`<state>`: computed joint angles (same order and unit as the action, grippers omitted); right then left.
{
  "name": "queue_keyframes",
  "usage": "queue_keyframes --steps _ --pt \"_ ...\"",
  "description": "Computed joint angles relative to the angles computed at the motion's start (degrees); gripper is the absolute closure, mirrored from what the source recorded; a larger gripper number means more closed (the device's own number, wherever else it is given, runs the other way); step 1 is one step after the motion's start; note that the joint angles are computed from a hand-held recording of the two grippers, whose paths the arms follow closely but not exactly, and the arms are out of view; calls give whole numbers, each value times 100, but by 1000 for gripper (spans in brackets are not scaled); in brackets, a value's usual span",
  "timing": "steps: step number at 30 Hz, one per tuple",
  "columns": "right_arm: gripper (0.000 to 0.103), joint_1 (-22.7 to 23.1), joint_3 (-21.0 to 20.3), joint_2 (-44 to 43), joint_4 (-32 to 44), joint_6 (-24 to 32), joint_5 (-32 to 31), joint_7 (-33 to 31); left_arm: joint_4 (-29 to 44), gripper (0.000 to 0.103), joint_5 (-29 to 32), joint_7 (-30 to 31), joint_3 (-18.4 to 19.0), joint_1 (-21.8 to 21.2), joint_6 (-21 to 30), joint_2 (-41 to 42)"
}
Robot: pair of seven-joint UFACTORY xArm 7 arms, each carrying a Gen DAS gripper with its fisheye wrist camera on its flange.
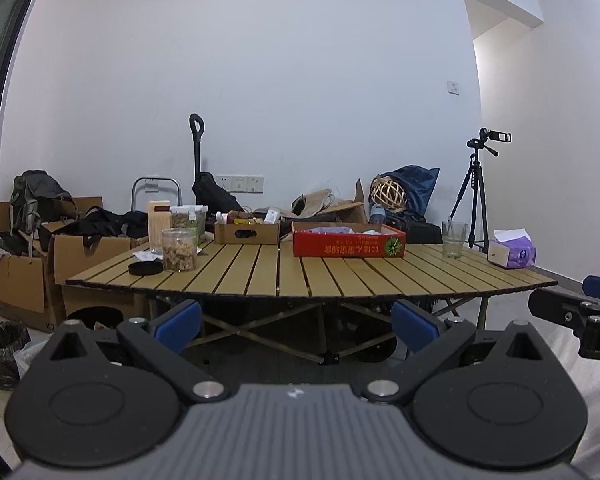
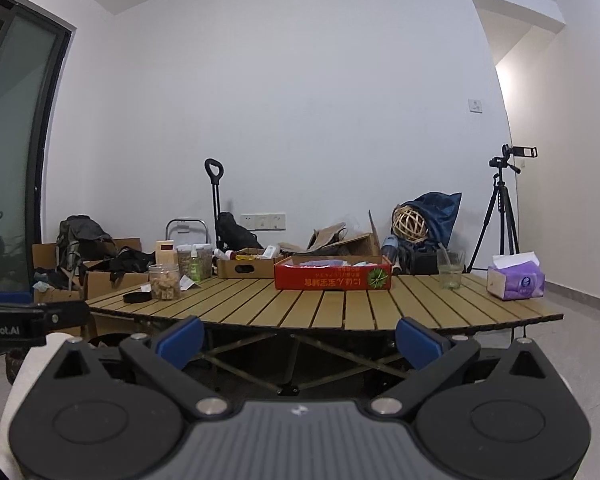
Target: Organize soft objects
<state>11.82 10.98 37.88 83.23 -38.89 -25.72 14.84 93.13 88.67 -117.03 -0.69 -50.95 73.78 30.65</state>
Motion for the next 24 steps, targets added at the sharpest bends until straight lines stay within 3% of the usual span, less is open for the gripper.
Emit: queue_keyframes --steps 24 --pt "0 106 -112 -97 -284 -279 381 -170 -101 0 31 -48 -54 20 -19 -51"
